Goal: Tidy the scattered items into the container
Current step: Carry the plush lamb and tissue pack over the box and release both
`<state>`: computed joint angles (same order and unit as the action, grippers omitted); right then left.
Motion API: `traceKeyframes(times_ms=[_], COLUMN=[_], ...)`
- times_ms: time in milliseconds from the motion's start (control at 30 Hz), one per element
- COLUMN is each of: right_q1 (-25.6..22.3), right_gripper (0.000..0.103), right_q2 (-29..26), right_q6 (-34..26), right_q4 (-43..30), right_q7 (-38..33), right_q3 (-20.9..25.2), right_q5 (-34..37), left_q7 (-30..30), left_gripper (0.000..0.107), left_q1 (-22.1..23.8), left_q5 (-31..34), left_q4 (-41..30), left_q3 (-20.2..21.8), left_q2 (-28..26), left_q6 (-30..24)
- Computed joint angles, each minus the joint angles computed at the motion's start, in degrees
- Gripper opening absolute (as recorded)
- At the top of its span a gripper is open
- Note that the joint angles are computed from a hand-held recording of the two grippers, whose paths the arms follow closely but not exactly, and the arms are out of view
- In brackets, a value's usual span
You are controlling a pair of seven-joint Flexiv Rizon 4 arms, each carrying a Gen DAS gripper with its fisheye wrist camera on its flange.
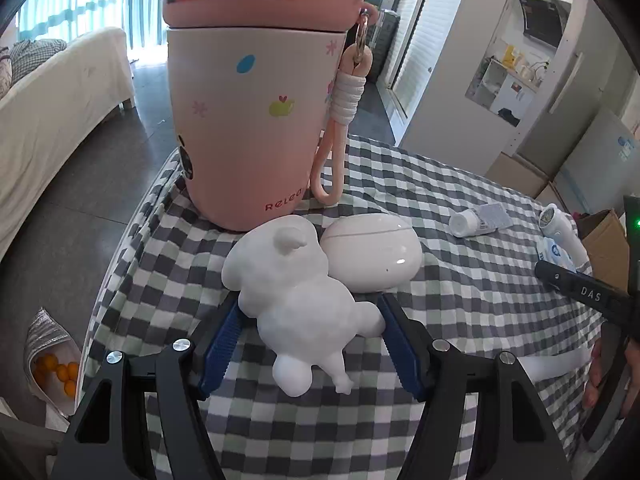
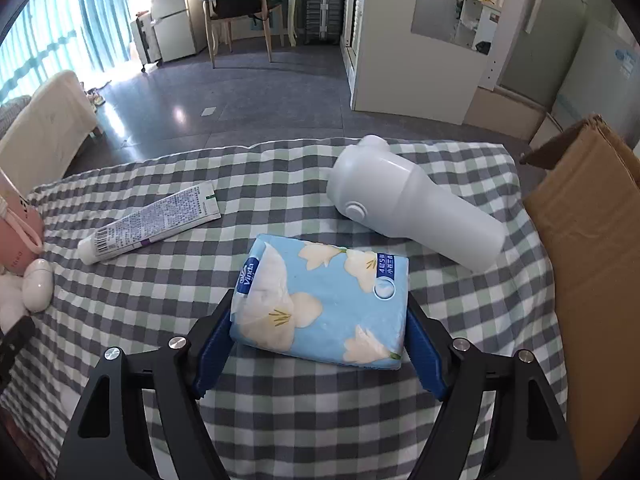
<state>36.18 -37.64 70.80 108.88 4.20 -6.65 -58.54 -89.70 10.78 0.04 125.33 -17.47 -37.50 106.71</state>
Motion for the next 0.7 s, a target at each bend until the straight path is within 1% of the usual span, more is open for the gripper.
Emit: traceKeyframes(times_ms=[133, 300, 400, 500, 567, 700], right_q1=[0.6, 0.3, -0.9, -2.1, -3.4, -6.8], right_gripper=[0.076, 0.076, 0.076, 0.076, 0.076, 0.076], right_q2=[2.0, 5.5, 8.0, 11.7, 14.5, 21.4], right_q6=[1.9, 1.9, 2.3, 1.9, 1.5, -0.4], right_q4=[2.3, 4.6, 6.1, 8.1, 9.5, 13.8], right_q7=[3.7, 9.5, 13.6, 18.7, 21.8, 27.5], right_q3=[-1.3, -0.9, 0.0, 0.7, 1.5, 3.8], right_q5=[-3.3, -10.3, -15.3, -21.9, -26.1, -33.1], left_q7=[-0.3, -0.6, -0.6, -0.9, -1.3, -1.2], left_gripper=[0.069, 0.069, 0.069, 0.069, 0.069, 0.069], left_q1=[1.5, -3.9, -6.0, -5.7, -5.0, -7.8], left_q5=[1.5, 1.4, 2.2, 3.9, 5.5, 5.9], left_q4=[2.0, 4.9, 6.4, 6.9, 6.7, 4.5], left_q3=[-1.6, 3.1, 4.0, 2.3, -0.1, -2.3], left_q2=[1.0, 5.7, 8.8, 11.5, 13.3, 15.1], left_q6=[1.4, 3.5, 4.7, 5.1, 4.4, 2.7])
